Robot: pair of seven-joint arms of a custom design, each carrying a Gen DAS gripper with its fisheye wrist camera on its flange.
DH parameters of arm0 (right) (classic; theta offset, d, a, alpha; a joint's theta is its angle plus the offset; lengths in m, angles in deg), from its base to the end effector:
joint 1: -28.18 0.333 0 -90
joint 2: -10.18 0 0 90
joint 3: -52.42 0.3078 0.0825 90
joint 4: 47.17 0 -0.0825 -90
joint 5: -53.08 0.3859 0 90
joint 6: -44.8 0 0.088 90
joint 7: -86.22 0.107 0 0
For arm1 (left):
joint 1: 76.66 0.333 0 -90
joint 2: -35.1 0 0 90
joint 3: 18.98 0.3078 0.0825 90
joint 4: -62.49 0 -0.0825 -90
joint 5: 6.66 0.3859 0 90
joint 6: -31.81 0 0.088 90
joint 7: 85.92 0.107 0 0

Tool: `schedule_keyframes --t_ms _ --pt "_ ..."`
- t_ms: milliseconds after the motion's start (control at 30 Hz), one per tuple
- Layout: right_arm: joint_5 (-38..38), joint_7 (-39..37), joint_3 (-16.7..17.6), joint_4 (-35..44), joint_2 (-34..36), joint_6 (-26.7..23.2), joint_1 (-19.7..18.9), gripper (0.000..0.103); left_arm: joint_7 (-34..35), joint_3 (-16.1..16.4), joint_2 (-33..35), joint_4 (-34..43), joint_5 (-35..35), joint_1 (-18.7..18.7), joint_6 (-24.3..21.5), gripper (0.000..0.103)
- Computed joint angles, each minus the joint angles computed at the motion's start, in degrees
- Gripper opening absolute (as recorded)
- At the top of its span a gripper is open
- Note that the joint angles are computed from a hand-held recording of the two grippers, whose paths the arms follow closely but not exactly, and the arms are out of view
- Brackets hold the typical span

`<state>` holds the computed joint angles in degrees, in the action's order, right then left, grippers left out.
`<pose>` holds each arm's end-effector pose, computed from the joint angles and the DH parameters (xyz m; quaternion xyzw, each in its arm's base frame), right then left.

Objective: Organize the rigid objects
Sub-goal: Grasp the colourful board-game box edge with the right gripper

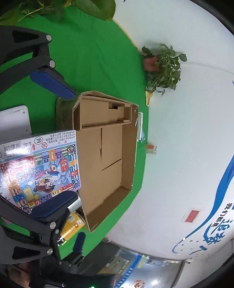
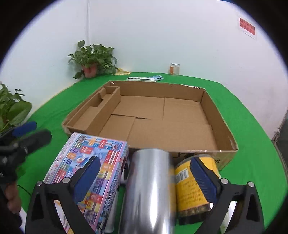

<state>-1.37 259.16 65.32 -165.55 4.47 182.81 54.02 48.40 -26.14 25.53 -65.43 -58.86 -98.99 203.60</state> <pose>0.4426 0.3531 0.5169 -0.5818 0.6919 -0.3160 0.2880 0.4915 -0.2162 0.5225 -0.4671 0.7463 -0.4409 0.1745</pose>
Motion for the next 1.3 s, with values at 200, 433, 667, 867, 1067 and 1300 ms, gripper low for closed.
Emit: schedule_keyframes --t_ms 200,433,667,867,1067,1300 --pt "-3.25 4.06 1.21 -4.34 -3.52 2.22 -0.45 0.102 -3.99 0.19 -2.32 -2.72 0.36 0.47 -2.72 0.103" --pt "-2.24 4.64 1.63 -8.79 -6.57 7.82 -1.24 0.102 -7.89 0.91 -2.91 -3.73 4.00 0.82 -8.04 0.103" --pt "-1.20 1.76 2.81 -12.87 -9.01 21.90 -3.16 0.102 -5.64 1.38 -1.96 -2.51 0.52 3.17 -19.40 0.102" --pt "10.35 -9.21 2.71 -10.84 -4.46 26.72 -1.98 0.102 -8.94 -0.09 0.89 -0.04 2.26 6.49 -25.28 0.102" --pt "19.56 -18.85 1.71 -6.66 -0.08 21.89 0.14 0.102 -10.00 -1.22 2.32 0.67 3.37 8.54 -29.66 0.096" --pt "22.12 -23.22 0.61 -2.84 3.45 18.73 2.78 0.102 -9.56 -2.00 3.43 1.47 1.51 9.20 -31.75 0.088"
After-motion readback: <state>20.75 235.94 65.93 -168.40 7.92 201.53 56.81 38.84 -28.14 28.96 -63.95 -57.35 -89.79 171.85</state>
